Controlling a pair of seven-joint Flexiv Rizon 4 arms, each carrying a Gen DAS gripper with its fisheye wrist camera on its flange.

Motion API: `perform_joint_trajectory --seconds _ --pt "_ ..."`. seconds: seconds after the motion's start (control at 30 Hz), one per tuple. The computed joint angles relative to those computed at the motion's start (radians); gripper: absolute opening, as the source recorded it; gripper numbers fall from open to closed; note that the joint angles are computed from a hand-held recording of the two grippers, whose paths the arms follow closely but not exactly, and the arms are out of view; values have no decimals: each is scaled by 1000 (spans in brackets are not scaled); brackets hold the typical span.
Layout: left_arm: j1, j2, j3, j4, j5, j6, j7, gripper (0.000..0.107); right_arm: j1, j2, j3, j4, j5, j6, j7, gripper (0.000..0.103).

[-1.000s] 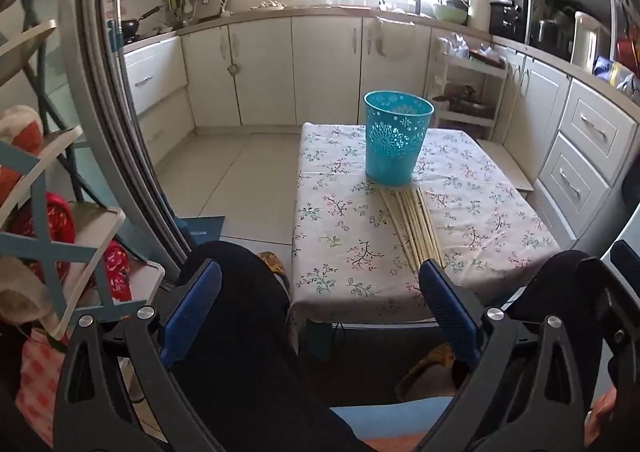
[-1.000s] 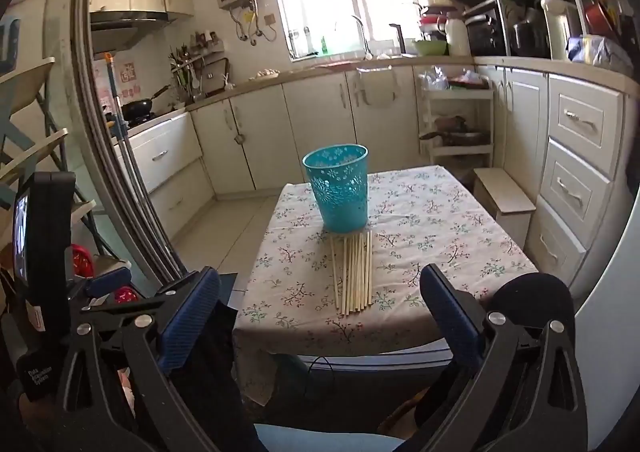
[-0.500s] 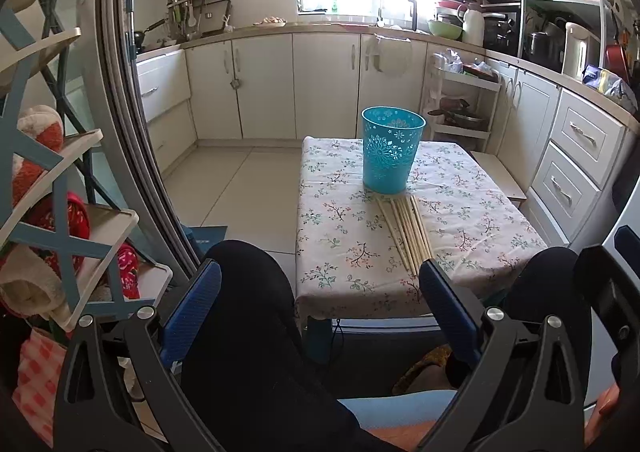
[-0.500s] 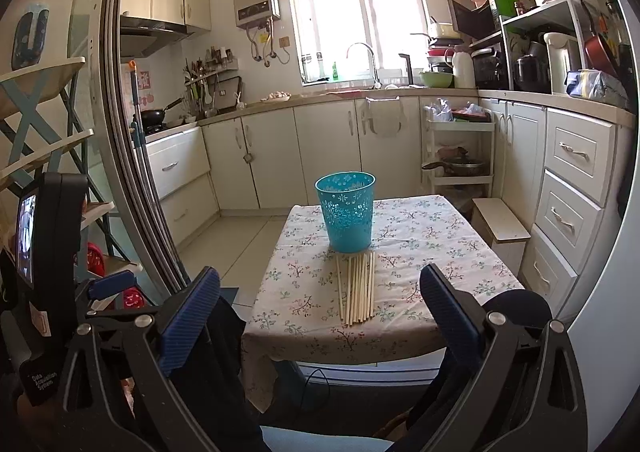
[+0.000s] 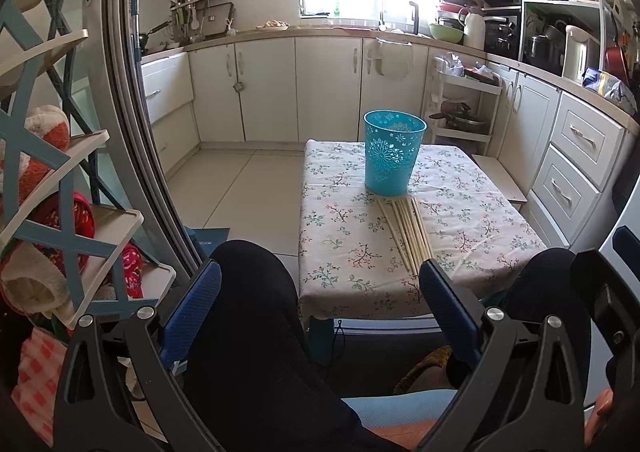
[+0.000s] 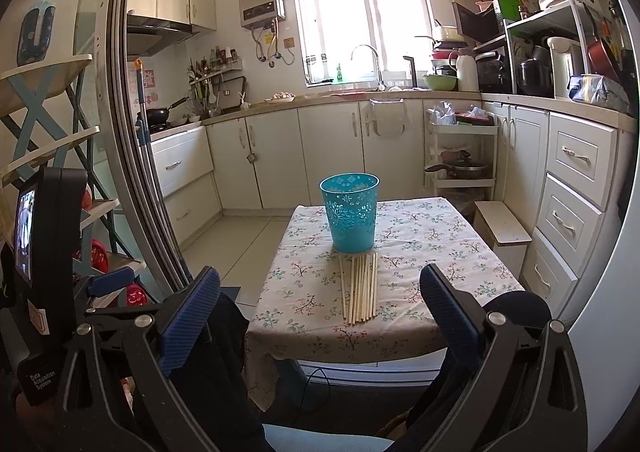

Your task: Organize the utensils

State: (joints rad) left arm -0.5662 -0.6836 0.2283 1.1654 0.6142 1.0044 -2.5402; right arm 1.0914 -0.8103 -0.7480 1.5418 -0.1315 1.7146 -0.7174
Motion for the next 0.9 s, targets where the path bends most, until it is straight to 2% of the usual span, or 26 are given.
perform_joint_trajectory --seconds 0.9 --pt "-1 14 3 19 17 9 -17 95 34 -39 -36 1 51 20 -20 96"
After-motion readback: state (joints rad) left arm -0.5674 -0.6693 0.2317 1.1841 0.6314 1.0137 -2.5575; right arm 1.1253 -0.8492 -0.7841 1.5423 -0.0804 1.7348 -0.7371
